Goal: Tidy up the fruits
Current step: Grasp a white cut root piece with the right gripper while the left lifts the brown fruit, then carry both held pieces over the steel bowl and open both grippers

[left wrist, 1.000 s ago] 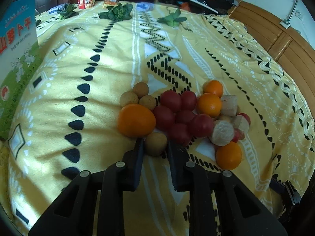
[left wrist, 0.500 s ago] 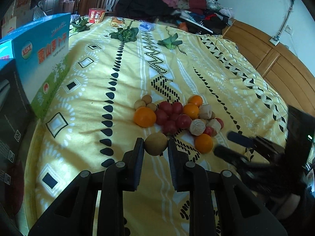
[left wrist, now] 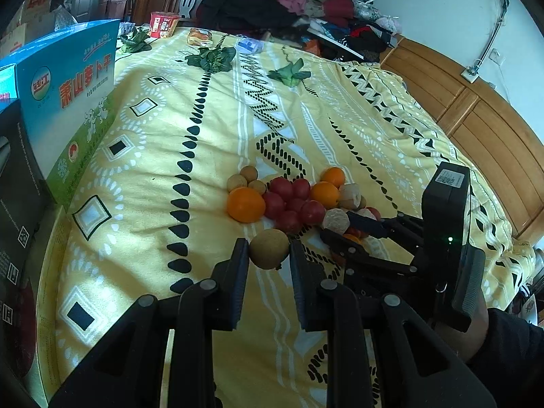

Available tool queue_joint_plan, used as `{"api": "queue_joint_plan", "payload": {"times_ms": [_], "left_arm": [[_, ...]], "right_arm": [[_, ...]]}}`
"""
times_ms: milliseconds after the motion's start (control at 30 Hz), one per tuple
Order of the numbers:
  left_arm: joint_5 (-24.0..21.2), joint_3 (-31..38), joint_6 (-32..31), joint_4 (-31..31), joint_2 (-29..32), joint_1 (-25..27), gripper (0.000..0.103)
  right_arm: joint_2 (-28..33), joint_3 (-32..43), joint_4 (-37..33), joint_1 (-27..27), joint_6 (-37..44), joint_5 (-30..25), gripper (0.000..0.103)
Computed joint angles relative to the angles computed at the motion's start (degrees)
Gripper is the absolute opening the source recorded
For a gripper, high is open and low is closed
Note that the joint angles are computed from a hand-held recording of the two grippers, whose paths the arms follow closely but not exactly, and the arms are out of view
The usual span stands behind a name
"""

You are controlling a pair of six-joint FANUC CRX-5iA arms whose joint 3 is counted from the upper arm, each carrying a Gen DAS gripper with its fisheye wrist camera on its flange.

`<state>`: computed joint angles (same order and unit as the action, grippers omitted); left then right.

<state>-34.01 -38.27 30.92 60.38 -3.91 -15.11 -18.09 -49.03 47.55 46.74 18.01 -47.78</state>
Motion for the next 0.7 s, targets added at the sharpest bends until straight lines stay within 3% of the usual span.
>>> {"api": "queue_joint_plan", "payload": {"times_ms": [200, 400, 500, 700], "left_arm": [[-0.2, -0.5, -0.6, 1.5, -2.2, 1.1, 0.024], [-0.4, -2.1, -2.4, 3.8, -9.0, 5.0, 0.024], [-1.0, -2.7, -2.3, 3.6, -13.2, 9.3, 0.024], [-5.2, -3.5, -1.2, 1.3, -20.1, 23.9, 0.024]], "right_arm": [[-4.2, -1.2, 3.3, 1.3, -5.1, 0.2, 0.036], [-7.5, 2.1, 7.6, 5.6, -8.8, -2.1, 0.036], [-6.6, 5.3, 10.2, 7.4, -10.1, -0.9, 0.036], [-0.2, 12.6, 15.0, 9.9, -12.5, 5.9, 0.036]]}}
